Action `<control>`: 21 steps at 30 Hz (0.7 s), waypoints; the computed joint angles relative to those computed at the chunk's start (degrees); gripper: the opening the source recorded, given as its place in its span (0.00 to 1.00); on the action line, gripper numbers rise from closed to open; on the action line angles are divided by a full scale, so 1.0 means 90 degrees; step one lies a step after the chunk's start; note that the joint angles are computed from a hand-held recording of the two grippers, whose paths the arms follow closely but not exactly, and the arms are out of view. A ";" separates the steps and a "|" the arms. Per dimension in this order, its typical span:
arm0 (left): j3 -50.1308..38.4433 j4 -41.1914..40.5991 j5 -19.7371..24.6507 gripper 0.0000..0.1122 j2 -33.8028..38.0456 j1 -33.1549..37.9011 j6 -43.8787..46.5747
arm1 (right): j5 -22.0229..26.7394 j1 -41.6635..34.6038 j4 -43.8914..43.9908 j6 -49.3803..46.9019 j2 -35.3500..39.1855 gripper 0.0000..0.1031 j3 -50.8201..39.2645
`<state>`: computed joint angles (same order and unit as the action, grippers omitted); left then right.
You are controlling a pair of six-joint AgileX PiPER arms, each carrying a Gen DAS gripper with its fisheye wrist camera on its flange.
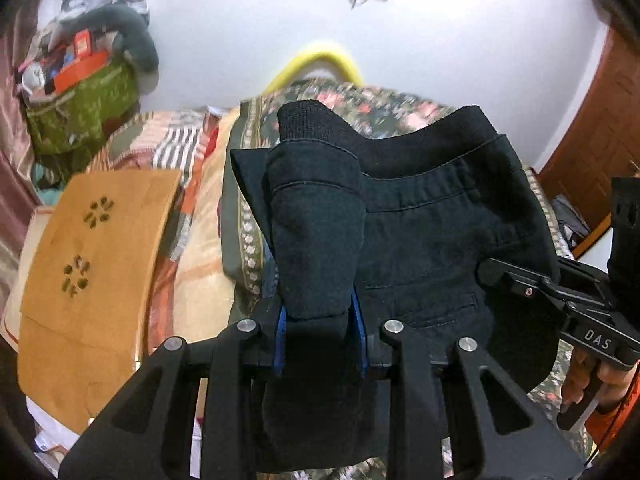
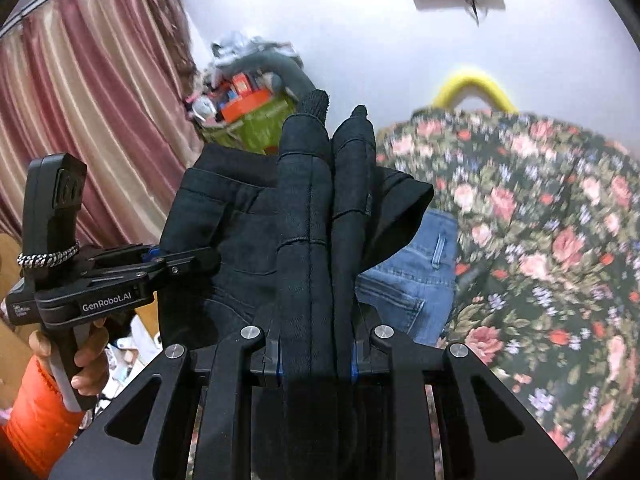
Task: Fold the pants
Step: 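Lower the folded trousers onto the blue jeans and open both grippers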
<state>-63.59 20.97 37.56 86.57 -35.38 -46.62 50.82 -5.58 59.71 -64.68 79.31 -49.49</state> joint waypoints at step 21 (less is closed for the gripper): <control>-0.0331 -0.0425 -0.1030 0.61 0.2448 0.0838 0.0027 | -0.1583 0.0681 -0.1526 0.1371 0.2143 0.31 -0.0485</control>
